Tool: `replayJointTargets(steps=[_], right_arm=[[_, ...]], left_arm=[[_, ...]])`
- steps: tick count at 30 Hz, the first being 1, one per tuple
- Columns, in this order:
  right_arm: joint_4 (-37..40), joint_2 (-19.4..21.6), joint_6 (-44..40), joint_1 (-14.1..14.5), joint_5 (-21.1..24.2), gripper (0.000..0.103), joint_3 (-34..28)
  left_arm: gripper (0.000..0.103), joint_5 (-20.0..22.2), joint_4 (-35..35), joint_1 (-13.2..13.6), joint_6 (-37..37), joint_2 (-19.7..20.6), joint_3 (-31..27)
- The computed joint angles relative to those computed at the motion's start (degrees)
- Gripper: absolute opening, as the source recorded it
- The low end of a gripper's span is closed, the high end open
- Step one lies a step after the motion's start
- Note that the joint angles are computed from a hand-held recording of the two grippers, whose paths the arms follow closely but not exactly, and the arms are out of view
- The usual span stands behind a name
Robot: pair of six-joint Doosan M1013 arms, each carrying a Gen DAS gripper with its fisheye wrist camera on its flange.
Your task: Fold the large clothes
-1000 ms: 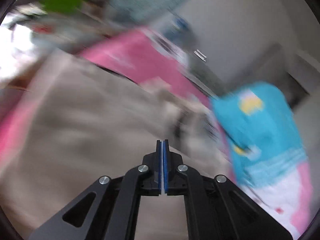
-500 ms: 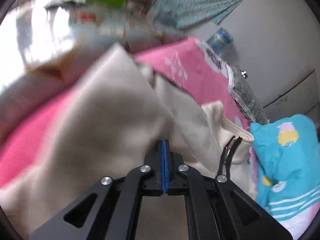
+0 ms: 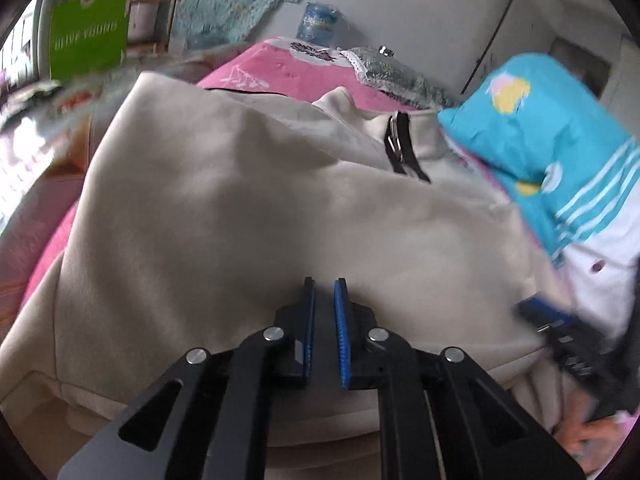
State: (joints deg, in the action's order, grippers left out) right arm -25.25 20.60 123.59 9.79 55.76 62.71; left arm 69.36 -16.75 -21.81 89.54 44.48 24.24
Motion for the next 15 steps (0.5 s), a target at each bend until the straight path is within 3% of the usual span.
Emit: replayJointTargets(steps=[3,5,7,9,12,13,15], right_arm=[[11.87,-0.30,-0.53,-1.80,-5.47,0.035,-0.92],[17.80,1.67,-2.53,-2.44,-4.08,0.035,-3.37],[17.77,3.77,-5.74,-1.99,-0.51,0.035,-5.19],[17.63,2.14,-7.38,-2.21,-6.03,0.035,-0.98],[28.30,-0.16,-9.37,-5.04,-11.92,0.035,3.65],[29.55,-0.22,-9.83,-5.39,-12.24,0.035,3.97],[24.71,0.26,-8.04,-4.28,-10.85,0.035,2.97]], left_arm=[[0.010,2.44,-0.63,0.42,-0.69,2.39,-4.50],[0.010,1.92,-0.91,0.52,-0.44,2.13,-3.71],[0.010,1.33,-1.33,0.67,-0.16,1.75,-2.74],[0.010,1.18,-2.21,0.94,-0.12,1.63,-2.45],[0.010,1.57,-2.18,0.90,-0.08,1.83,-2.85],[0.010,2.72,-1.71,0.82,-0.38,2.47,-4.27],[0.010,4.04,-0.46,0.60,-0.45,3.28,-6.48]])
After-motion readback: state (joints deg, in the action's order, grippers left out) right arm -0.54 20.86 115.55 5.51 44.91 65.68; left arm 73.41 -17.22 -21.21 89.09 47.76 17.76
